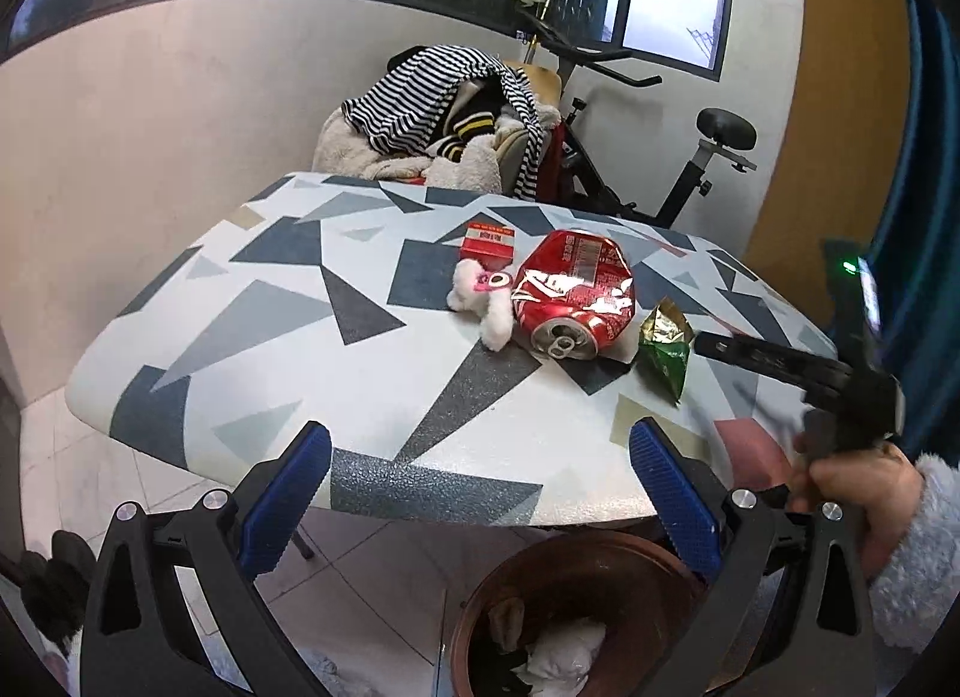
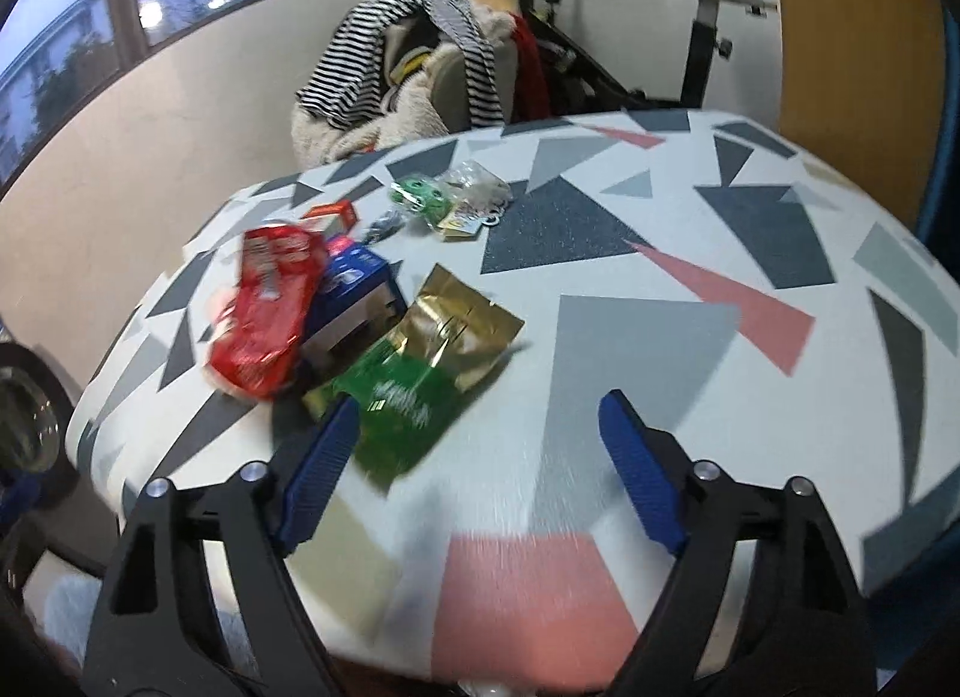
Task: Collect trash
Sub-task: 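Move both grippers back up toward the remaining trash on the table, then grasp the gold-green tea packet with the right gripper, then grasp the crushed red can with the left gripper while the right gripper holds the packet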
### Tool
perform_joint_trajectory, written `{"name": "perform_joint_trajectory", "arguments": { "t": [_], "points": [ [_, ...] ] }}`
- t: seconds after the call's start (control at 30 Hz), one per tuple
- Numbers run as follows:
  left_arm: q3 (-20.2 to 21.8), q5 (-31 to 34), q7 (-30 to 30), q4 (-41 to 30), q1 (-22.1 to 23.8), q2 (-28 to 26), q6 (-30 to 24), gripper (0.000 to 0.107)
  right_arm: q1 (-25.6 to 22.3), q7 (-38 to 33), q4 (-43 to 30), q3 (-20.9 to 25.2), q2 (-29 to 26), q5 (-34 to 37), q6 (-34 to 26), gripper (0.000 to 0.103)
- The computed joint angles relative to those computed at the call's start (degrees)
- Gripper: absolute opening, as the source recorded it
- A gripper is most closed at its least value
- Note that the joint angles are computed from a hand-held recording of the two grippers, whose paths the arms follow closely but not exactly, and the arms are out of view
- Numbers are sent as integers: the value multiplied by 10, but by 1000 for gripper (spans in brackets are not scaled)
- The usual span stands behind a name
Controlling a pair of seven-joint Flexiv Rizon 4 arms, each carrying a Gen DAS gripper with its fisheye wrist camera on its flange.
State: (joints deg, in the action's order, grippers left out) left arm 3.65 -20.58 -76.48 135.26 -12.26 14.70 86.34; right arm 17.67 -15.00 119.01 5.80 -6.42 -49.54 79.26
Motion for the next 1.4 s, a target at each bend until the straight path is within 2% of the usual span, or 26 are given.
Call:
{"name": "perform_joint_trajectory", "arguments": {
  "t": [0.07, 0.17, 0.23, 0.3, 0.37, 0.4, 0.47, 0.5, 0.53, 0.6, 0.77, 0.8, 0.87, 0.93, 1.0, 1.03, 1.07, 1.13, 1.2, 1.3, 1.4],
  "points": [
    [0, 1, -1, 0, 2, -3, -6, 97, 9, -26, -30, 6, -20, 24, -45, 76],
    [4, -13, 3, -1, -3, -9, -12, 97, 18, -43, -51, 6, -40, 47, -58, 75],
    [2, -13, 0, -2, 1, -11, -11, 97, 22, -65, -64, 8, -51, 73, -70, 66],
    [8, -29, 11, -1, -10, -14, -5, 97, 31, -68, -72, 1, -57, 73, -75, 62],
    [5, -30, 12, -2, -9, -15, -5, 97, 32, -100, -76, 5, -63, 89, -70, 52],
    [3, -27, 11, -2, -6, -15, -6, 97, 33, -110, -75, 5, -63, 93, -66, 43],
    [3, -32, 16, -4, -10, -18, -8, 97, 35, -128, -68, 1, -61, 91, -49, 37],
    [4, -37, 20, -4, -14, -18, -9, 97, 37, -128, -64, -2, -59, 89, -41, 29],
    [4, -39, 21, -4, -15, -18, -10, 97, 39, -122, -59, -7, -56, 80, -32, 22],
    [3, -41, 23, -4, -15, -18, -12, 97, 46, -58, -33, -42, -38, -3, 16, 19],
    [-11, -7, 6, -14, 7, -14, -20, 93, 14, 63, 0, -59, -3, -146, 71, 18],
    [-8, -10, 11, -19, 4, -16, -22, 89, 8, 68, -2, -53, -3, -150, 69, 18],
    [4, -40, 39, -36, -14, -28, -25, 86, -13, 103, 8, -50, 9, -183, 83, 18],
    [19, -97, 96, -59, -41, -47, -28, 79, -28, 92, 11, -35, 11, -169, 85, 18],
    [20, -149, 142, -83, -49, -63, -40, 77, -39, 74, 15, -25, 16, -150, 83, 18],
    [22, -189, 178, -107, -53, -76, -70, 77, -43, 71, 20, -22, 22, -145, 83, 18],
    [18, -203, 191, -123, -46, -84, -92, 77, -48, 67, 25, -18, 28, -139, 84, 18],
    [8, -250, 226, -149, -37, -100, -132, 66, -58, 78, 33, -17, 34, -142, 92, 18],
    [-6, -250, 197, -161, -17, -111, -165, 63, -68, 97, 39, -17, 37, -157, 106, 18],
    [-25, -329, 141, -170, 2, -129, -228, 50, -82, 130, 46, -20, 41, -191, 121, 18],
    [-43, -402, 83, -170, 9, -144, -236, 45, -94, 155, 51, -18, 42, -214, 130, 18]
  ]
}}
